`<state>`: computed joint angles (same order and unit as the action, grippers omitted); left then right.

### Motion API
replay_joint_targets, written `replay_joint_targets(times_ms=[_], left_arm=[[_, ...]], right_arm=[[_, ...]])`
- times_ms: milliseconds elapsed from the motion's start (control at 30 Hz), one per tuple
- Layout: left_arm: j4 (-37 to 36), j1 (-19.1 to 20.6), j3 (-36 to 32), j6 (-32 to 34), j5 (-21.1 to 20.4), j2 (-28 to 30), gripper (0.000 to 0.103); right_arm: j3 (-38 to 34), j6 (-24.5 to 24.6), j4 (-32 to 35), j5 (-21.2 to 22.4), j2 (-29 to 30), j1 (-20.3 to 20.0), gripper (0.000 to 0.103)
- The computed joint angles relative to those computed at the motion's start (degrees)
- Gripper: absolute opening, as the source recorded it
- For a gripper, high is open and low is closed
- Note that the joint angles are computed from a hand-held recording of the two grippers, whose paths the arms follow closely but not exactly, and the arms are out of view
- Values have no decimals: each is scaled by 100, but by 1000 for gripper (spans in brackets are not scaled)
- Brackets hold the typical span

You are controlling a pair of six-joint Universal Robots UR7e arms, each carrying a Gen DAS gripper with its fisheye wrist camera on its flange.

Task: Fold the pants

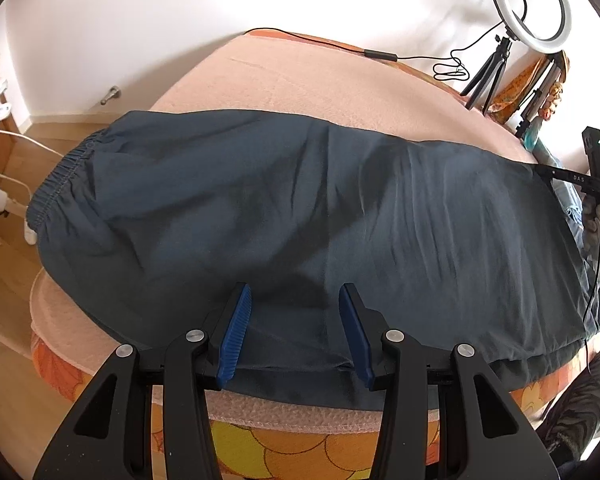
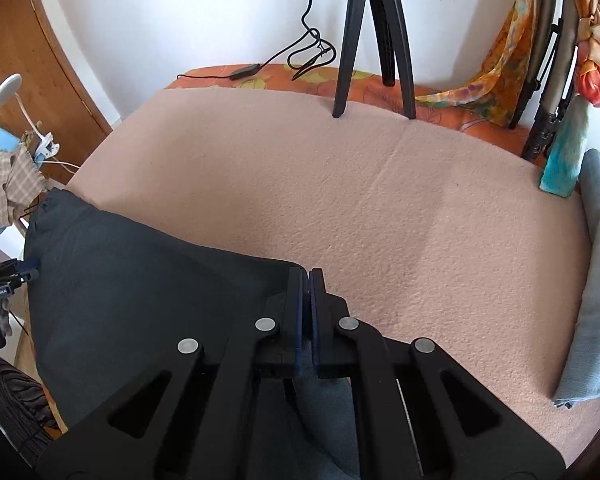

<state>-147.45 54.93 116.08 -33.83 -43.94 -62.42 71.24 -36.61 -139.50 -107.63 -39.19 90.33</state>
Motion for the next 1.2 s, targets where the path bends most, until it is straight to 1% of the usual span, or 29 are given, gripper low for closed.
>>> replay_joint_targets(times_ms=[100, 200, 233, 267, 300, 367, 433, 500, 533, 567, 600, 667, 733, 833, 867, 967, 1033, 1167, 1200], left_arm=[[156, 9, 11, -199, 75, -71, 44], [310, 13, 153, -603, 225, -270, 44], [449, 3, 197, -796, 330, -340, 44], [602, -7, 243, -974, 430, -421, 43], [637, -7, 311, -1096, 453, -512, 43], [384, -3, 494, -1251, 423, -697, 43], [237, -46, 656, -1529, 658, -884, 43], [-184, -65, 843, -1645, 817, -1080, 45], [-495, -46, 933, -1648, 853, -1156, 51], [-640, -10, 962, -1745, 899, -1206, 55], [-643, 39, 958, -1857, 902, -1261, 58], [-609, 203, 808, -2021, 849, -1224, 58], [-541, 357, 634, -2099, 837, -1127, 58], [-373, 492, 562, -2316, 852, -1103, 58], [-315, 542, 545, -2390, 837, -1095, 58], [-164, 619, 525, -2479, 909, -1094, 57], [-123, 662, 533, -2513, 911, -1089, 55], [-303, 687, 574, -2434, 931, -1063, 55], [-312, 684, 577, -2409, 967, -1062, 55]], right_arm=[[-56, 22, 225, 25, 31, -7, 4], [-9, -56, 124, -160, 45, 53, 7], [37, -80, 69, -179, 21, 69, 8], [96, -119, -47, -208, -8, 89, 13], [175, -161, -229, -278, -44, 108, 27], [502, -332, -853, -359, -187, 184, 42], [831, -538, -1216, -256, -404, 249, 44], [1212, -713, -1419, -140, -681, 325, 48], [1422, -773, -1410, -2, -846, 353, 49], [1613, -856, -1380, 97, -987, 385, 52], [1831, -1000, -1447, 107, -1112, 435, 53], [2323, -1308, -1702, 105, -1323, 555, 55], [2673, -1501, -1673, 145, -1520, 647, 55], [3030, -1387, -965, 520, -1843, 696, 55], [3157, -1399, -795, 578, -1917, 731, 55], [3539, -1592, -402, 748, -2045, 824, 55], [3762, -1691, -291, 723, -2035, 896, 55], [4064, -1922, -484, 459, -1801, 991, 55], [4117, -1937, -600, 373, -1739, 1019, 52]])
